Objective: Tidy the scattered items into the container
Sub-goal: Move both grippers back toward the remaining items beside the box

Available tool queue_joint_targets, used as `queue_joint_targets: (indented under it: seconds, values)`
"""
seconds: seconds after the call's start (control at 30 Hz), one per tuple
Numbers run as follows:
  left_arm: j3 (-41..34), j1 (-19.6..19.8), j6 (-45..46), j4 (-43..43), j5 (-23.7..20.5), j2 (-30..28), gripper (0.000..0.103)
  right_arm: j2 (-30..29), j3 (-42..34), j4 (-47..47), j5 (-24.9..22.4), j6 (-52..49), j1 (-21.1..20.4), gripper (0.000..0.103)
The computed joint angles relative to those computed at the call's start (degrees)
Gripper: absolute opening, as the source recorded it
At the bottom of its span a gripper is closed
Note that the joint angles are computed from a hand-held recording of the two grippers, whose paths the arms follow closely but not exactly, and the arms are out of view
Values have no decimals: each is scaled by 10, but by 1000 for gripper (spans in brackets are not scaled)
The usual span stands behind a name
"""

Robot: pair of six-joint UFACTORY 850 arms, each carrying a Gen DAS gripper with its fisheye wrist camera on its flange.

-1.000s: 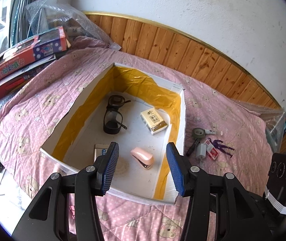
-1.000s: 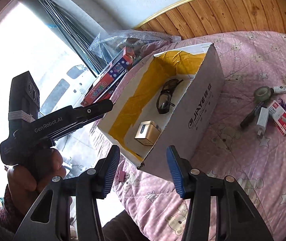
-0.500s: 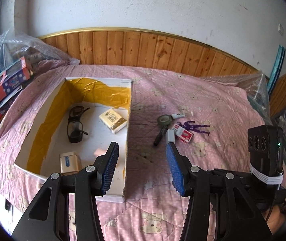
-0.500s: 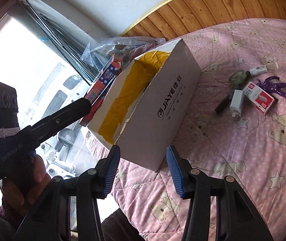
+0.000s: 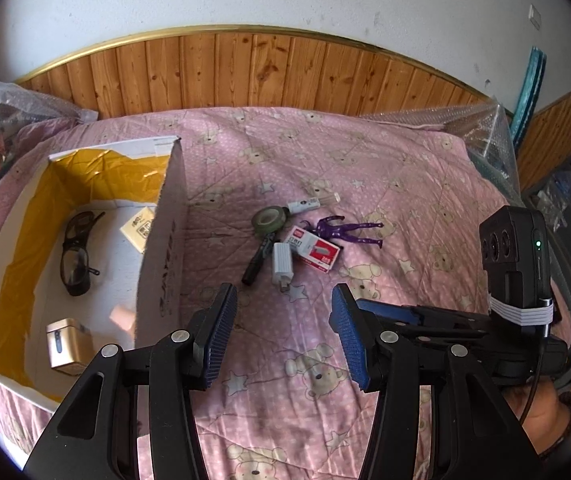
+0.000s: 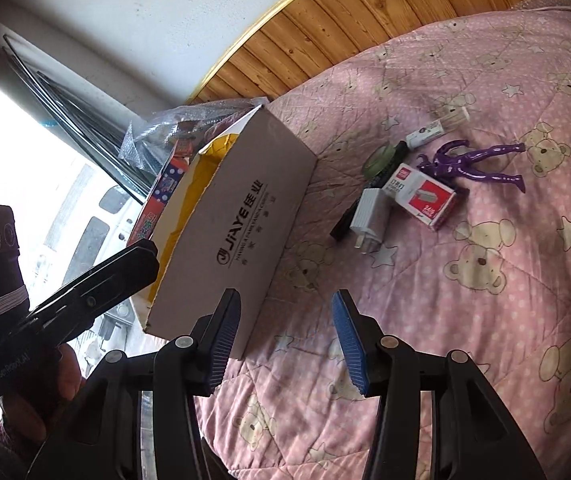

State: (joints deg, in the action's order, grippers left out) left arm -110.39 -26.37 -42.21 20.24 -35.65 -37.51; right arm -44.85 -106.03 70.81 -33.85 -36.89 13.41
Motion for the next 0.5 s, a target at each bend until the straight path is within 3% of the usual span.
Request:
queue_joint_targets:
  seconds: [0.27,0.5]
  values:
    - [-137,13,81,-100,-59,-110,52,-62,-98,-176,12,123,-15,50]
    - [-295,20,99,-124,-137,-228,52,-143,-244,-362,-23,208,-24,50]
